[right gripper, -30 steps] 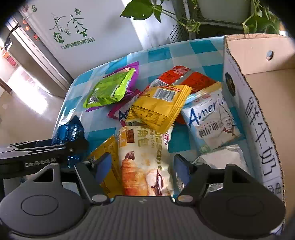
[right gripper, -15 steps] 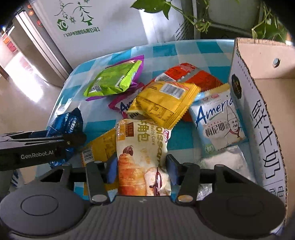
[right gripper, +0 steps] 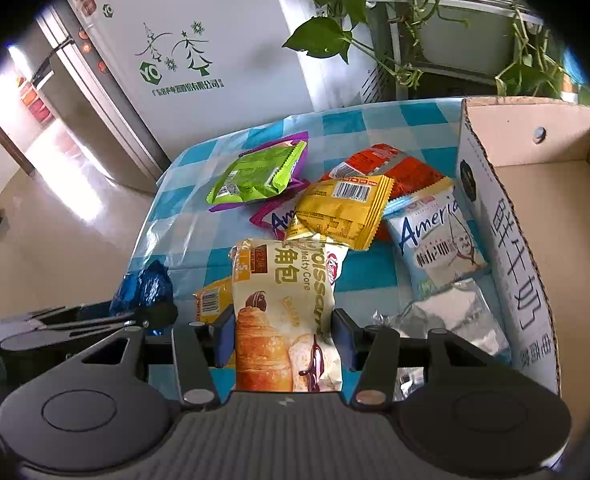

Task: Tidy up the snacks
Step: 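Lift the blue bag with the left tool while the right tool lifts the croissant bag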

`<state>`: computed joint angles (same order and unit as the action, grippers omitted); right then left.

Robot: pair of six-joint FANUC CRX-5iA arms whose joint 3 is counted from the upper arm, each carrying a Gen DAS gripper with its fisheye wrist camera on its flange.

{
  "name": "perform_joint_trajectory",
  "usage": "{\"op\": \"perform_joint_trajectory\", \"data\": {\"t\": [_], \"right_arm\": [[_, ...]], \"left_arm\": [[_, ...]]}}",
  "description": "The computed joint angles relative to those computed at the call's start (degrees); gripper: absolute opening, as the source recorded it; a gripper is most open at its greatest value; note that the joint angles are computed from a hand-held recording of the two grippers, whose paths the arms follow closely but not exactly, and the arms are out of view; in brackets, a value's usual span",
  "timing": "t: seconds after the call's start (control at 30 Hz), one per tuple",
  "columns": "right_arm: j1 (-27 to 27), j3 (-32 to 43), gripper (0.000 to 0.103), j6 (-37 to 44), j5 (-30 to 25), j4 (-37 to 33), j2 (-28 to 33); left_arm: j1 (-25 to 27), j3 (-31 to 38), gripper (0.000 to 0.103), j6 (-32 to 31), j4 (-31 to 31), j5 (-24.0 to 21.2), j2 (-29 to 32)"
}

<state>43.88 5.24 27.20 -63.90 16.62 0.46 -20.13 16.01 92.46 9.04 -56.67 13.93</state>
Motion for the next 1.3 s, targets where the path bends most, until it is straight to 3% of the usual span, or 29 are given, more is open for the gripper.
{"op": "perform_joint_trajectory", "data": {"t": [0.4,0.87,0.97,1.13,1.3], "right_arm": [[3.4,-4.2,0.056,-5.6,0.8,3.4,-3.7],[4.4,-6.5,0.056,-7.6,1.6,7.3,-6.2],[4.6,-7.3,0.056,-8.5,2.1,8.6,-7.2],[4.6,-9.0,0.056,-10.1,3.0,11.0,-9.2],[4.2,-9.9,0.056,-12.4,2.1,11.3,-9.9]], "left_arm": [[-0.5,-4.8,0.06,0.3,0.7,2.3,-4.7],[-3.5,-3.0,0.06,3.9,-3.1,2.0,-6.0],[-4.2,-2.2,0.053,4.3,-3.8,1.9,-6.2],[-5.6,-1.2,0.053,4.1,-4.4,2.8,-6.0],[-5.5,0.1,0.053,2.9,-3.7,-0.1,-4.7]]}}
